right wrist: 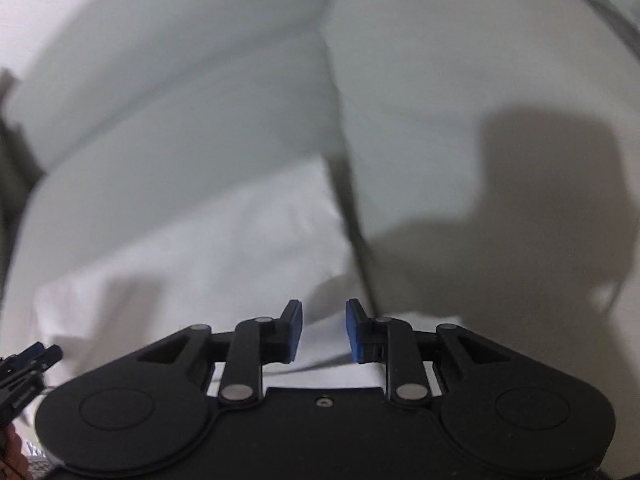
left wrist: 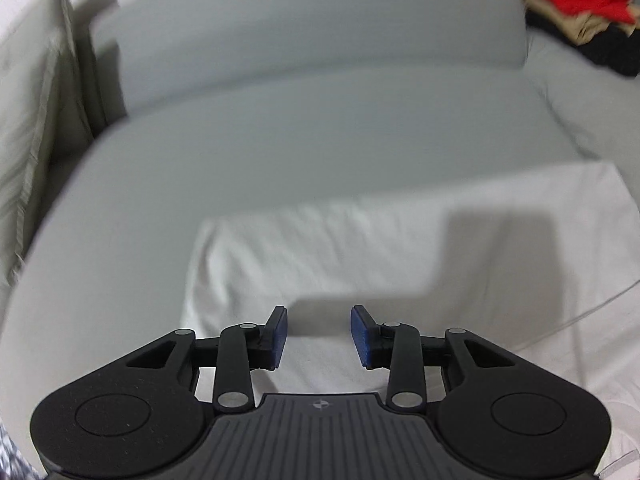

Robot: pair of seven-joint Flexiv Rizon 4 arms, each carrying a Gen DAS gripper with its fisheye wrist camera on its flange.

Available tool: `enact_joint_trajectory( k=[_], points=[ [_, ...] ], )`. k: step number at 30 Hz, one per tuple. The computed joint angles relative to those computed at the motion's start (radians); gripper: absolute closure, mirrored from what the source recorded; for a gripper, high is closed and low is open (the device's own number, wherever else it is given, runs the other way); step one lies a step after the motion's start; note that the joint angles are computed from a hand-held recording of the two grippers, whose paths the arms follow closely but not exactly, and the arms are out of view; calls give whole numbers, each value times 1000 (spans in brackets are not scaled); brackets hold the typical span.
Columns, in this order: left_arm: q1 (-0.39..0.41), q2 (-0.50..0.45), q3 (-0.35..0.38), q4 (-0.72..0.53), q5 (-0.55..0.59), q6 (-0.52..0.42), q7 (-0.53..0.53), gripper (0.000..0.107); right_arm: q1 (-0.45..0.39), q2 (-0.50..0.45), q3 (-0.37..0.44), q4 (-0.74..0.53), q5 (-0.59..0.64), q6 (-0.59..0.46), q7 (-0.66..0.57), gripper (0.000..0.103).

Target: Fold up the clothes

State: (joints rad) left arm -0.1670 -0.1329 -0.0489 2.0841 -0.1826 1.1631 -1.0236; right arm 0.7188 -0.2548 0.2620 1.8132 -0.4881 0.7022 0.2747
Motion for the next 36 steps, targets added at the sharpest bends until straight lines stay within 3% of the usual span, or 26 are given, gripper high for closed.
enact_joint_trajectory(
  k=[2, 5, 7, 11, 14, 17, 18, 19, 21, 24, 26, 28, 32, 33, 34, 36],
  points=[
    [21, 48, -5, 15, -66, -116, 106, 73, -20, 8, 21, 19, 76, 61, -32, 80],
    [45, 198, 41, 78, -202, -383, 390, 75, -32, 66, 75, 53, 201, 133, -125, 80],
    [45, 312, 97, 158, -209, -425, 514, 73, -20, 118, 107, 76, 255, 147, -170, 79],
    [36, 449, 176, 286, -334, -352, 628, 70, 46, 212, 127, 116, 79, 66, -10, 69],
    [-16, 435, 159, 347, -541, -163, 608, 70, 38, 224, 105, 183, -174, 155, 194, 64],
    [-132, 369, 105, 381, -821, 100, 651, 74, 20, 178, 71, 200, -415, 241, 358, 67],
    [-155, 335, 81, 374, -844, 161, 631, 77, 23, 143, 55, 185, -475, 251, 395, 72],
    [-150, 303, 61, 367, -801, 194, 588, 77, 30, 106, 38, 168, -537, 256, 423, 73],
    [-60, 278, 33, 348, -530, 159, 402, 74, 49, 37, 12, 126, -553, 266, 419, 73],
    [29, 298, 42, 295, -191, 17, 224, 70, 83, -17, 62, 57, -315, 200, 270, 74],
    [24, 328, 79, 292, -175, -22, 254, 71, 115, -6, 69, 23, -256, 117, 168, 74],
    [-23, 338, 125, 313, -304, 27, 358, 71, 134, 16, 61, 21, -247, 104, 140, 73],
    [-143, 274, 145, 293, -736, 181, 587, 70, 150, 27, -2, 49, -443, 130, 215, 49],
    [-160, 248, 133, 271, -856, 211, 654, 68, 149, 26, -14, 50, -492, 121, 233, 48],
    [-160, 216, 117, 239, -943, 225, 691, 67, 136, 24, -27, 56, -521, 133, 281, 48],
    [-118, 138, 92, 160, -997, 186, 667, 66, 107, 17, -52, 66, -579, 154, 377, 48]
  ],
)
